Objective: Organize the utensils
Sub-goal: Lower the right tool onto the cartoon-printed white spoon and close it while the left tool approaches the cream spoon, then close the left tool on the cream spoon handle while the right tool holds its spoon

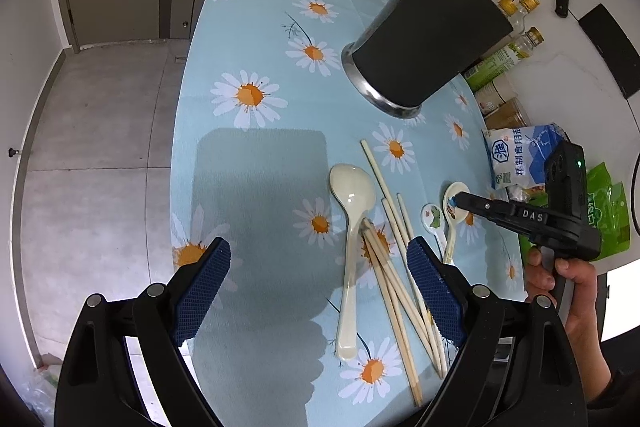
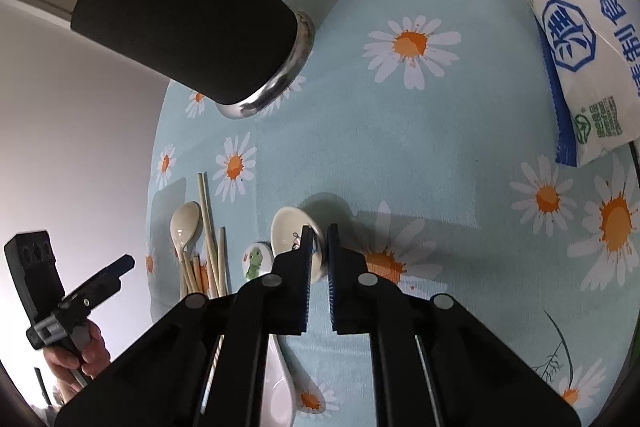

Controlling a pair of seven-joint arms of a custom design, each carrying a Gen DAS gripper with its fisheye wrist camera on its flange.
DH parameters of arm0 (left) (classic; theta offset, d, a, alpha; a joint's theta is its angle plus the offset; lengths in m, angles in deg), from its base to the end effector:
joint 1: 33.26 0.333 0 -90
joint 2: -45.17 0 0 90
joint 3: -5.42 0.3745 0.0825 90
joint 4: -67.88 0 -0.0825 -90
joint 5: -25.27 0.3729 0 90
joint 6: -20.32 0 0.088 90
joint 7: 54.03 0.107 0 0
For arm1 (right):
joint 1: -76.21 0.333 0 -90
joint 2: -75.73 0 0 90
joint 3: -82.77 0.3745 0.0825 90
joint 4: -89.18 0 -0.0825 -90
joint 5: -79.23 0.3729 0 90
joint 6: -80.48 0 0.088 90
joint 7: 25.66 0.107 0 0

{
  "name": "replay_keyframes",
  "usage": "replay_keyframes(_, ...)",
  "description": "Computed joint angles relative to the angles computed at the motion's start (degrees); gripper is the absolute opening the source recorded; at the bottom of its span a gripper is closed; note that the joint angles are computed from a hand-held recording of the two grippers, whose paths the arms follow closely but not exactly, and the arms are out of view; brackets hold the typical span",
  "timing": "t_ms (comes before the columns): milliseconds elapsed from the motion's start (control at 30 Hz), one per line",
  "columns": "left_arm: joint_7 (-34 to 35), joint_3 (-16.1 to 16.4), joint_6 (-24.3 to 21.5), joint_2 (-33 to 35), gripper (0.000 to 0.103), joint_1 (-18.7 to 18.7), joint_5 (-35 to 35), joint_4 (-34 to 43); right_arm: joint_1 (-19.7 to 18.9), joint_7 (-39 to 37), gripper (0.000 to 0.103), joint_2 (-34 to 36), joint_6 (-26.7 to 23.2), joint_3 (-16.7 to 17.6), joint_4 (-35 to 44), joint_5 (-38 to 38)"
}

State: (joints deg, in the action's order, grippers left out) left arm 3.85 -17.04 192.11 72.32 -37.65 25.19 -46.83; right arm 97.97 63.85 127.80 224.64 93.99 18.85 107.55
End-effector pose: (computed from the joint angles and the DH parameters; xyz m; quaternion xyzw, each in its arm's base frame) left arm 0.6099 -0.2741 0.3580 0.7368 -0.6131 0.2850 0.0029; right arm 0.7248 0.3967 0.3078 -0.7147 0.6289 0.1265 0.2785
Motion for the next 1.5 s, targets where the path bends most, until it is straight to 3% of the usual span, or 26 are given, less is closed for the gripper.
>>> replay_keyframes(300,2.4,-0.8,-3.2,2.3,0.087,0.3,-0.4,3.3,0.2,-4.0,0.006,-1.1,2.3,0.6,-1.3,-0.4)
replay_keyframes(600,6.5,-3.9,-5.2,6.2,0.087,2.6,-4.2,7.5,2.3,-5.6,0.006,-4.9,7.2,-2.2,-5.2,-4.6)
replay_keyframes(867,10.3,-4.5,-8.8,8.8,0.08,1.9,-5.9,11.5,1.8,-6.2,0.006,-8.7,11.8,-2.6,-10.3,-5.6)
replay_keyframes(1000,11.2,-3.1,-10.6,9.4,0.079,0.3,-5.8,13.6,1.4,-6.7,0.006,-10.8,13.9,-2.3,-13.0,-5.6)
replay_keyframes(1233,8.6,2.5,-17.0,9.6,0.062,-5.3,-3.0,17.7,0.8,-8.0,0.006,-13.6,17.0,-1.4,-16.6,-5.0)
replay_keyframes(1333,5.4,6.9,-22.4,9.7,0.052,-9.4,1.7,20.6,0.4,-8.6,0.005,-14.7,17.8,-0.9,-17.9,-4.4)
replay_keyframes(1500,3.8,8.6,-29.1,10.9,0.047,-11.5,5.7,24.7,-0.1,-9.8,0.005,-15.7,18.9,0.1,-19.4,-3.2)
